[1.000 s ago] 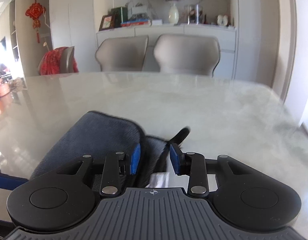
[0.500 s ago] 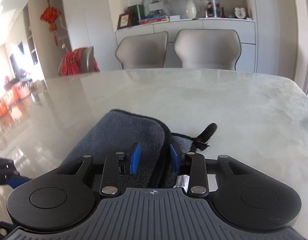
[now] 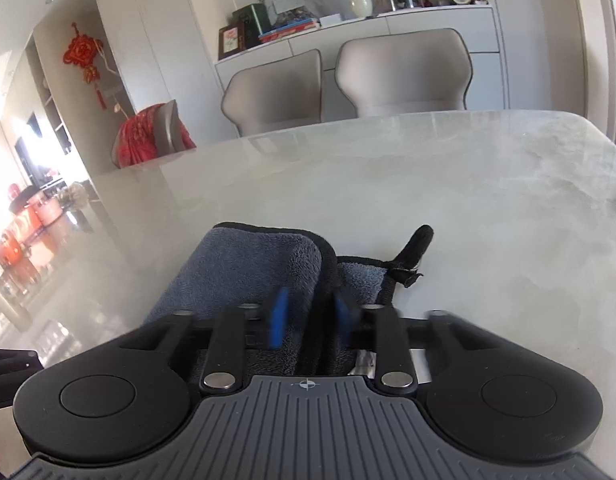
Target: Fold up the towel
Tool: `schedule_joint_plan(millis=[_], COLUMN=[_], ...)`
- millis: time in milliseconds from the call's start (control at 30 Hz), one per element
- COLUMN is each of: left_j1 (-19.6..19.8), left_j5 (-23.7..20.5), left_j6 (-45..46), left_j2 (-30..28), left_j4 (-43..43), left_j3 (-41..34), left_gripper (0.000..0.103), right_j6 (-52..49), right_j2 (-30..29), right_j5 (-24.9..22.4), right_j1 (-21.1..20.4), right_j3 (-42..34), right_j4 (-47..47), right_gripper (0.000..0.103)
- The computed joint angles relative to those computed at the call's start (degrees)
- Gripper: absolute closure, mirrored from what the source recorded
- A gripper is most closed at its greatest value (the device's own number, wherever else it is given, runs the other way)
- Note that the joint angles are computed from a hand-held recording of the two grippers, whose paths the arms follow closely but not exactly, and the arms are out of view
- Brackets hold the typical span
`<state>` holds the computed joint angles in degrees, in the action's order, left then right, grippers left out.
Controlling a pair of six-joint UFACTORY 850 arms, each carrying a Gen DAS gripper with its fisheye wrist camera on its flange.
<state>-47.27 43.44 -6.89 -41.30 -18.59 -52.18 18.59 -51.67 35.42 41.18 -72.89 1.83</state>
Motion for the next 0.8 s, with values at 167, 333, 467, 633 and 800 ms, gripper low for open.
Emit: schedule_joint_plan(millis=[167, 333, 467, 633, 800], left_j1=[0.11, 0.17, -0.12, -0.34, -0.2], left_j5=[-0.15, 0.04, 0.08, 0.02, 0.05], left_j6=[-0.72, -1.89, -0.79, 0.35, -0.22], left_j2=[0.2, 0.69, 0.51, 0.63, 0.82], left_j4=[0.36, 1.33, 0.75, 0.35, 1.33], left_j3=[0.15, 0.63, 0.44, 0.47, 0.72], left_gripper=[0.036, 0.036, 0.036, 0.036, 0.035], right_j6=[-3.24, -1.4, -1.37, -0.18, 0.48], right_j2=[0.58, 2.21, 2.28, 1.08, 2.51], right_j5=[0.7, 3.0, 1.12, -0.05, 1.74], right_j1=[0.63, 0.09, -0.34, -0.4, -0.24], right_j3=[0.34, 2.25, 2.22, 1.24, 3.28], right_j4=[2.4, 2.46, 3.7, 4.68, 5.0], right_gripper=[0.093, 0.093, 0.093, 0.092, 0.092])
